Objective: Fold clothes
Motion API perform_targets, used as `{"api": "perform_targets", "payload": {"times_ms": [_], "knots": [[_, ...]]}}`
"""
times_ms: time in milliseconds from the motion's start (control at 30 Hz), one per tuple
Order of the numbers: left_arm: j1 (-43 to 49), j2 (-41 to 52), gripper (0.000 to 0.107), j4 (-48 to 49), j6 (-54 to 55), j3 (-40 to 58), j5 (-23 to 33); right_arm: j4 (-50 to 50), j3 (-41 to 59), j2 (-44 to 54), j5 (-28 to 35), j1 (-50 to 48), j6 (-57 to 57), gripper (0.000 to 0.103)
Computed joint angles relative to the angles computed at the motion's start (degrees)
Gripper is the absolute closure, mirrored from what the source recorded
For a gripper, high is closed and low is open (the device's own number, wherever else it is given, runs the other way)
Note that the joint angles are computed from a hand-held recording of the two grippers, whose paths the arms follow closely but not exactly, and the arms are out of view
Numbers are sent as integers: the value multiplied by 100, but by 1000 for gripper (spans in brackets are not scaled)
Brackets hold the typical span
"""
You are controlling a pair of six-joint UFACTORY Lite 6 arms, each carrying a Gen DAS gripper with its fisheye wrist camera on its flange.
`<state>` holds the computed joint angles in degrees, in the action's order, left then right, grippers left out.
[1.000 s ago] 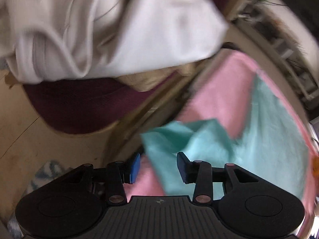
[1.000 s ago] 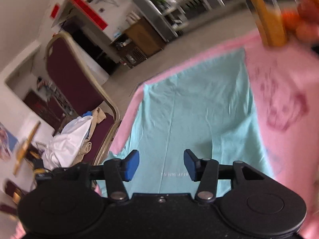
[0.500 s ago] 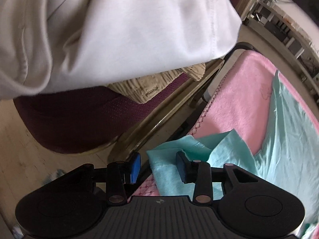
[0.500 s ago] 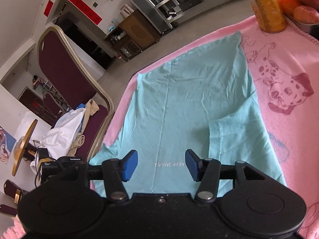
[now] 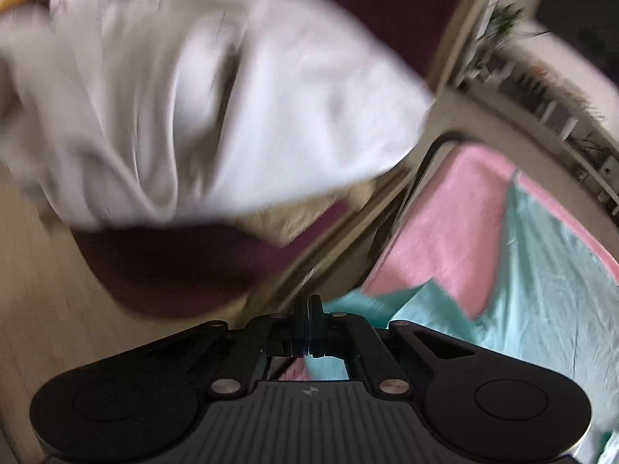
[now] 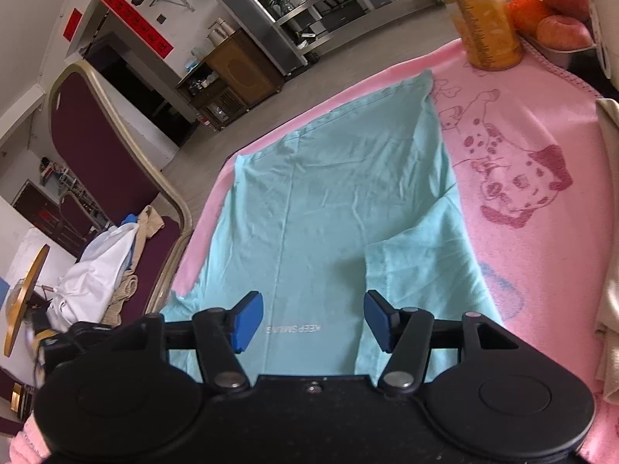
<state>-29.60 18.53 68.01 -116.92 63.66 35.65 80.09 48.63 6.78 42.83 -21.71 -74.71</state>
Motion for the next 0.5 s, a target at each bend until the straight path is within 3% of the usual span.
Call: {"api": "perform_targets", "payload": {"times_ms": [67, 133, 200, 267, 500], "knots": [[-535, -104, 107, 477, -106, 47, 626, 10, -6, -1, 29, -115, 25, 46], [-798, -39, 107, 580, 29, 205, 699, 15, -2, 8, 81, -243, 61, 46], [-832, 64, 99, 469, 203, 356, 463, 11, 2, 14, 137, -380, 84, 46], [-532, 89, 82, -71, 391, 334, -32, 26, -17, -2, 174, -489, 104, 46], [673, -92, 85, -791, 34, -346, -1356, 58, 5, 62, 307, -664, 218, 44]]}}
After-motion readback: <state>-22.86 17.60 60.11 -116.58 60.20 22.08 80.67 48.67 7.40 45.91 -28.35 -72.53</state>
